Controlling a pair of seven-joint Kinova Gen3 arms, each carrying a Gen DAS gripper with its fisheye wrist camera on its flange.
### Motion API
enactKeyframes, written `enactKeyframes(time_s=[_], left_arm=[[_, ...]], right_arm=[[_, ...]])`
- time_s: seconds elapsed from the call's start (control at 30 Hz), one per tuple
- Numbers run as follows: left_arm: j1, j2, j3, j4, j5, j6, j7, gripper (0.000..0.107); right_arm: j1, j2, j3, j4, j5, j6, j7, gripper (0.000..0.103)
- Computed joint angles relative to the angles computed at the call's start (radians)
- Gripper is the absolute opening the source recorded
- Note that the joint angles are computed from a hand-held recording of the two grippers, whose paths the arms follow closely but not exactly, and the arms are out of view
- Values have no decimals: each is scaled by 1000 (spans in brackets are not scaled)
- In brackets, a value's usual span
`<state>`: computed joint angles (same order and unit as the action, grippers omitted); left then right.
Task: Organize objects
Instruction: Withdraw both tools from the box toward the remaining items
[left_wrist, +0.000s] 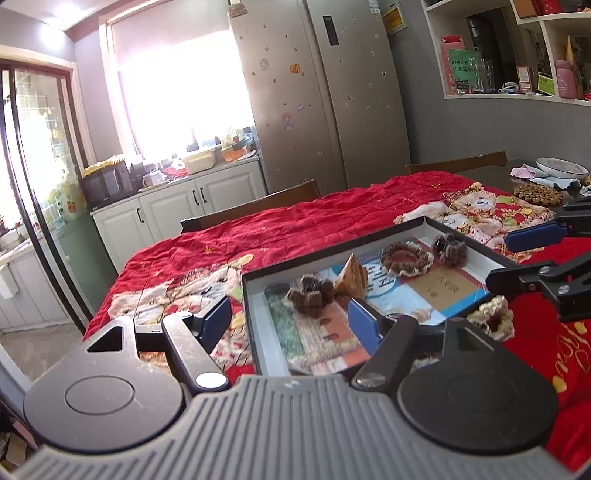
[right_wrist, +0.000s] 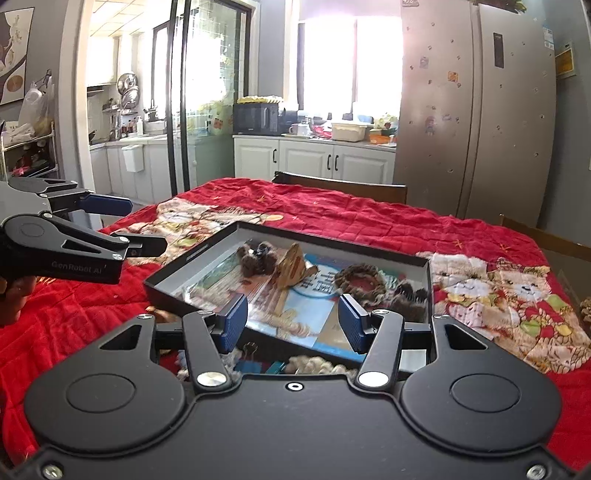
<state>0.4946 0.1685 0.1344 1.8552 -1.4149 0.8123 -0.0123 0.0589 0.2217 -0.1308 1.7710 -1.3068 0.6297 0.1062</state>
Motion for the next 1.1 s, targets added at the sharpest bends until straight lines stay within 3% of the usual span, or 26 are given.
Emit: enactKeyframes(time_s=[0.57,1.1], left_arm=[[-9,-30,22,86,12,-56,65,81],[-16,18,-5,112,4,-120,144,81]], right_arm=[[-14,-20,23,124,-54,12,88,52],[-17,39,4,144,-73,5,106,45]])
